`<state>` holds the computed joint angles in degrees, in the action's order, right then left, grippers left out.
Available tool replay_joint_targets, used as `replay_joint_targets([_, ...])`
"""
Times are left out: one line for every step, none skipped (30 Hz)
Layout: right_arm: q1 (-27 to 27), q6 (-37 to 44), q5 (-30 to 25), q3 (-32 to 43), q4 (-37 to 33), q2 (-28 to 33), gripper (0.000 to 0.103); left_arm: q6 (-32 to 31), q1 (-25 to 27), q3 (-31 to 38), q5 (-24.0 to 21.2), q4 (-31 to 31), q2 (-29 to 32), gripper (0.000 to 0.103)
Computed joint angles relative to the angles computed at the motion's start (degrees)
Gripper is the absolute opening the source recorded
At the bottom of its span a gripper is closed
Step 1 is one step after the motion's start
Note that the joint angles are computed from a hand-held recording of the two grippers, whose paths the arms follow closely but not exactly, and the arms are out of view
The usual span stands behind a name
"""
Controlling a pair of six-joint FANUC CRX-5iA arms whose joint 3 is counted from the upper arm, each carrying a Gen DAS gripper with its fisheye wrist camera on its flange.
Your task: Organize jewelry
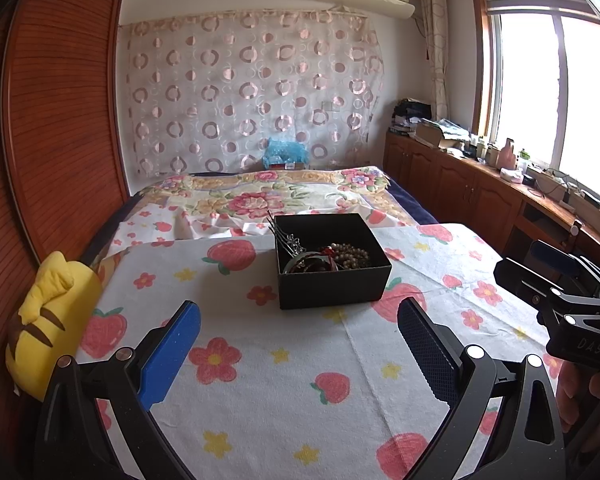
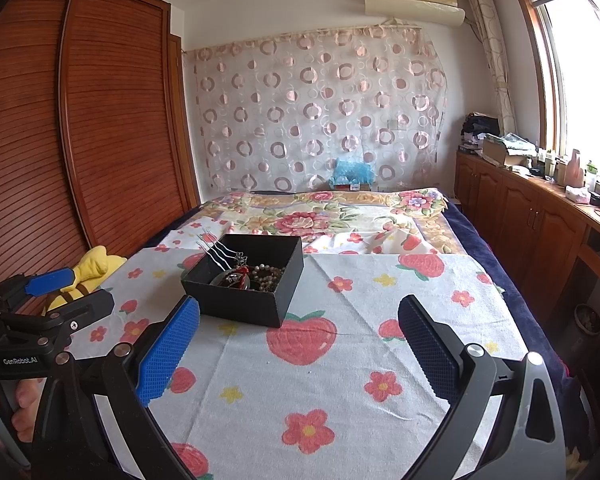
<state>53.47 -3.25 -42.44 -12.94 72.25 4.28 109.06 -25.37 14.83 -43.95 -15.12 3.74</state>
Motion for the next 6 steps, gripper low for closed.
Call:
replay_joint_targets([0.0,0.1,0.0,0.1,-0.1,0.0,0.100,-0.1,0.1,0.1,-0.1,0.2,0.0,0.095])
replay_joint_targets([-0.1,0.1,0.1,0.1,-0.1,0.0,0.100,0.0,0.0,0.3,-0.2,0.0,0.1,0.095])
replay_joint_targets([0.0,0.0,0.0,0.0,0.0,0.0,0.100,0.2,-0.1,0.4,-0.3,-0.1,0.2,0.095])
replay_joint_targets([0.1,-0.1,-0.1,-0.1,0.0,-0.1,0.100,0.1,0.0,0.2,-0.3,0.0,0.0,0.095])
replay_joint_targets([0.2,-0.2,-0.1,-0.2,0.1,-0.1,0.100,0.1,0.0,0.3,-0.3,0.0,0.0,0.095])
replay_joint_targets([0.0,0.0,0.0,0.0,0.0,0.0,0.100,0.1,0.0,0.3,-0.2,0.1,0.0,0.095])
